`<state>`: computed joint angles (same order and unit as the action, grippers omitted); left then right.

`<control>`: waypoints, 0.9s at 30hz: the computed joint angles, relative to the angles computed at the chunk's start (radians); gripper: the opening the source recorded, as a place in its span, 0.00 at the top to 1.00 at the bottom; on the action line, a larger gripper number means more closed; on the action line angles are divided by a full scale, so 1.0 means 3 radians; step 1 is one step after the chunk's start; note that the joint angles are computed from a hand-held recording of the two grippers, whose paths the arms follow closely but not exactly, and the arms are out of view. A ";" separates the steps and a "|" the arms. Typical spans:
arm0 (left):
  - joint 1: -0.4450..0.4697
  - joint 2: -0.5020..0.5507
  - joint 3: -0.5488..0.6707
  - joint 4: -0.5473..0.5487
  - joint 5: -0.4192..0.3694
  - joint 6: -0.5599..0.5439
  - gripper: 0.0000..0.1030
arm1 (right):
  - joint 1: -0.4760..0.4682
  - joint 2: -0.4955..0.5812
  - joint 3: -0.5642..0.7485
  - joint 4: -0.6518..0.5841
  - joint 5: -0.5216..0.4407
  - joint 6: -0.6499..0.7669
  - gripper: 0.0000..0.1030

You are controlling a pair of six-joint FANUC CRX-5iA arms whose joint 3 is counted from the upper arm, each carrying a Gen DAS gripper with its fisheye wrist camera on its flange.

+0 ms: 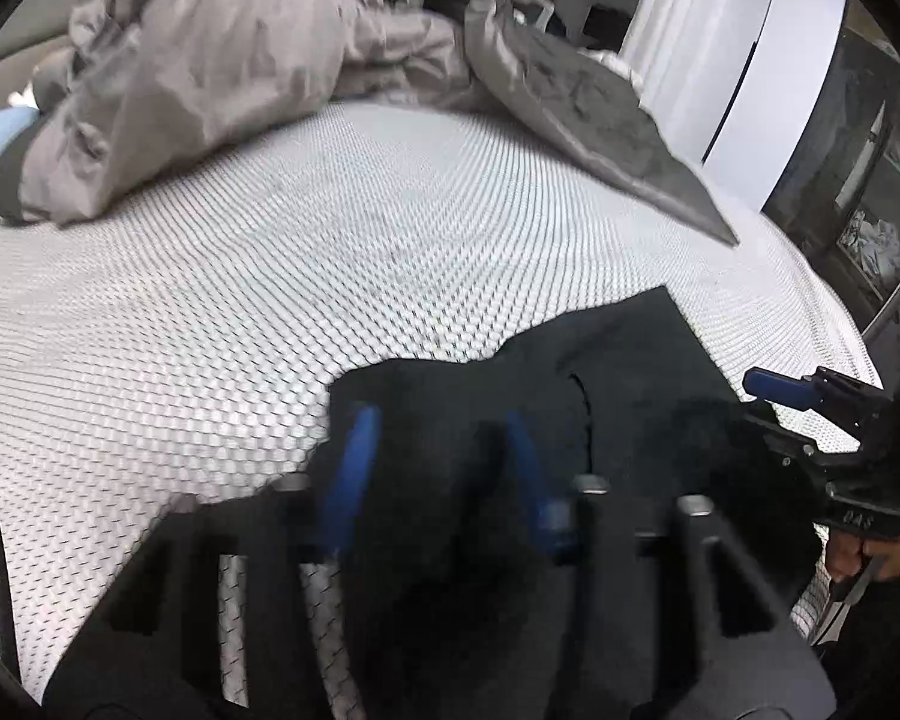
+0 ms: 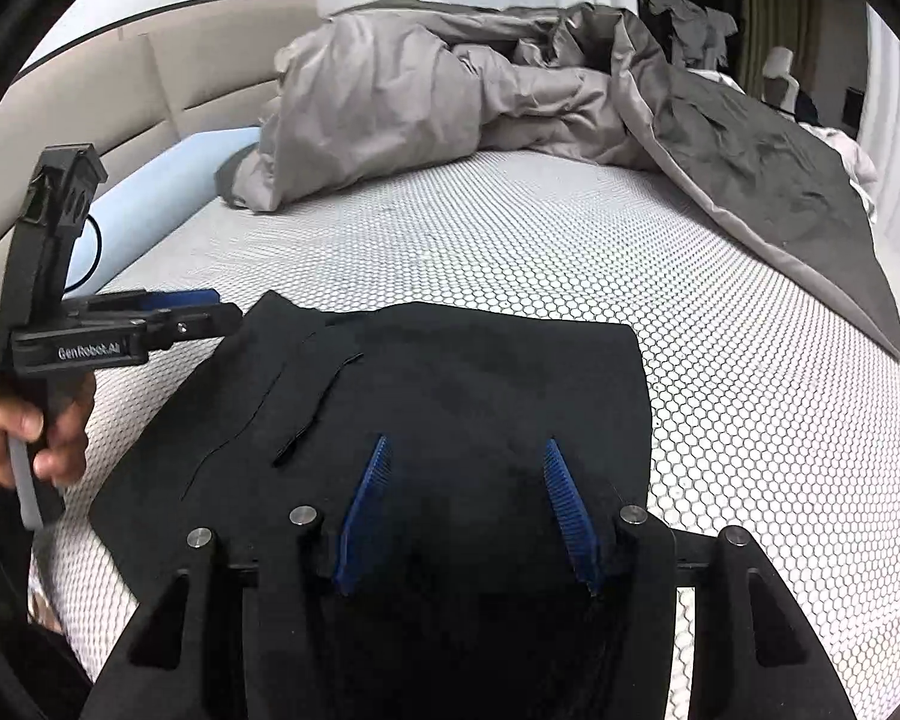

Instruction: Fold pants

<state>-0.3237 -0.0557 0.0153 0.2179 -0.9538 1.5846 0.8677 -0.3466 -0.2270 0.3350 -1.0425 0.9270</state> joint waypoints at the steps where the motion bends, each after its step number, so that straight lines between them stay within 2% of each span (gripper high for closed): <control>1: -0.0032 0.0094 0.0102 -0.0132 -0.0100 0.0083 0.72 | -0.0030 0.0065 0.0043 -0.0070 -0.0009 0.0051 0.47; 2: -0.0091 0.0175 0.0172 -0.0232 -0.0129 0.0175 0.72 | -0.0048 0.0133 0.0091 -0.0142 -0.0058 0.0120 0.47; 4: -0.0013 0.0235 0.0134 -0.0122 -0.0178 0.0186 0.72 | -0.0089 0.0247 0.0135 -0.0205 -0.0142 0.0232 0.47; 6: 0.0048 0.0212 0.0037 -0.0072 -0.0150 0.0234 0.70 | -0.0082 0.0278 0.0102 -0.0169 -0.0228 0.0236 0.56; 8: 0.0077 0.0174 -0.0016 -0.0045 -0.0136 0.0233 0.70 | -0.0046 0.0254 0.0008 0.0028 -0.0260 0.0140 0.57; 10: 0.0024 0.0150 0.0065 -0.0251 -0.0223 0.0369 0.70 | -0.0047 0.0240 -0.0059 0.0220 -0.0301 -0.0035 0.56; 13: 0.0131 0.0016 -0.0062 -0.0096 -0.0250 0.0350 0.70 | -0.0256 0.0026 -0.0048 -0.0219 -0.0081 0.0076 0.51; 15: 0.0208 -0.0153 -0.0184 0.0012 -0.0269 0.0398 0.69 | -0.0459 -0.0171 -0.0054 -0.0525 0.0022 0.0113 0.36; 17: 0.0209 -0.0364 -0.0262 -0.0108 -0.0281 0.0514 0.65 | -0.0666 -0.0341 -0.0079 -0.0754 0.0077 0.0085 0.32; 20: 0.0148 -0.0594 -0.0343 -0.0276 -0.0319 0.0688 0.55 | -0.1039 -0.0433 -0.0005 -0.1264 -0.0046 0.0280 0.32; 22: 0.0045 -0.0724 -0.0424 -0.0353 -0.0355 0.0798 0.55 | -0.1129 -0.0474 -0.0019 -0.1406 -0.0161 0.0337 0.34; 24: -0.0040 -0.0764 -0.0485 -0.0389 -0.0367 0.0814 0.55 | -0.1154 -0.0492 -0.0041 -0.1442 -0.0263 0.0390 0.44; 27: -0.0241 -0.0663 -0.0460 -0.0545 -0.0457 0.0913 0.55 | -0.1208 -0.0517 -0.0073 -0.1620 -0.0284 0.0551 0.52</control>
<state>-0.3961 -0.2546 -0.1226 0.0545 -1.0909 1.8586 0.5053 -0.5016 -0.2490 -0.1510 -1.1277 1.0924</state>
